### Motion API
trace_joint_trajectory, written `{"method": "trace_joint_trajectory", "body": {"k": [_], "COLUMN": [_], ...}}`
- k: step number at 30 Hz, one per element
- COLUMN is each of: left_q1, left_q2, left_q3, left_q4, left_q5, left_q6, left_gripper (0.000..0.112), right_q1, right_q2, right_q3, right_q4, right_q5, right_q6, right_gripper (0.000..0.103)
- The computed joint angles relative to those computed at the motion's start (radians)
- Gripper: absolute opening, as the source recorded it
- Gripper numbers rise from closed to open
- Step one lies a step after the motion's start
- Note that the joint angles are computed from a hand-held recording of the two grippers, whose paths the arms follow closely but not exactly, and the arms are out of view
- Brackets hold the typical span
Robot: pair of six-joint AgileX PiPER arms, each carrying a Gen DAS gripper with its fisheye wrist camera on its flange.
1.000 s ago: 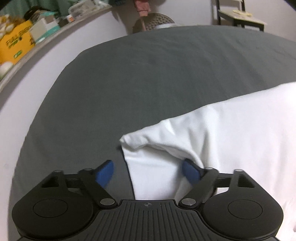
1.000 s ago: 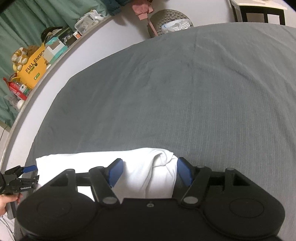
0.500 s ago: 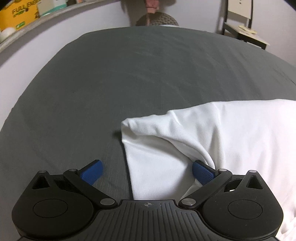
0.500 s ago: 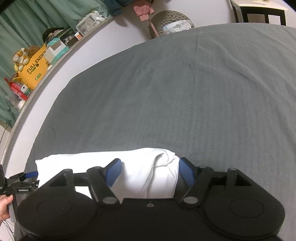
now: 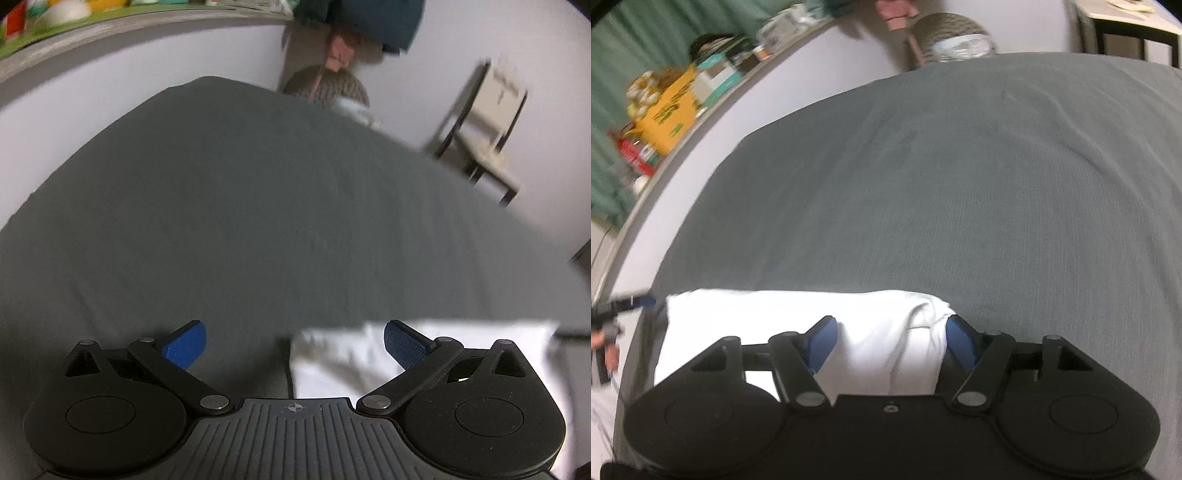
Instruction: Fold clothes
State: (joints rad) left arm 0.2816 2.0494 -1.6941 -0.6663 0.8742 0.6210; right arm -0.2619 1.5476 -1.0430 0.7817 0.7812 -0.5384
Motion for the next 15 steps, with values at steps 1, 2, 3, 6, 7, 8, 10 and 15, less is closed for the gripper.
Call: {"method": "trace_joint_trajectory", "body": {"k": [1,2,3,6,7,8,10,15], "left_q1": [0.010,0.011,0.002,-0.023,-0.034,-0.040,-0.047,-0.048], "left_q2": [0.026,0.051,0.071,0.136,0.150,0.150,0.124,0.116], "left_q3": [-0.051,-0.099,-0.143,-0.254,-0.270,-0.257,-0.175,-0.112], "left_q4": [0.004,0.024,0.060,0.106,0.101,0.097,0.067,-0.004], "left_q5": [0.057,0.106,0.133,0.212,0.231,0.232,0.209,0.201], "left_q6": [0.003,-0.001,-0.011,-0.034,-0.044,-0.049,-0.030,0.087], "left_gripper": [0.103,0.103,0.103,0.103,0.103,0.103,0.097,0.088], "right_q1": [-0.002,-0.004,-0.006,-0.014,-0.018,-0.026,-0.043,-0.057], "right_q2": [0.001,0.004,0.009,0.026,0.030,0.032,0.031,0.025], "right_q3": [-0.007,-0.014,-0.021,-0.033,-0.031,-0.024,-0.007,0.007], "right_q4": [-0.006,-0.012,-0.018,-0.019,-0.012,0.008,0.055,0.082], "right_q5": [0.009,0.018,0.028,0.041,0.044,0.044,0.043,0.052], "right_q6": [-0.001,0.004,0.010,0.026,0.030,0.020,-0.006,-0.043], "right_gripper": [0.064,0.064,0.064,0.064,0.064,0.064,0.064,0.063]}}
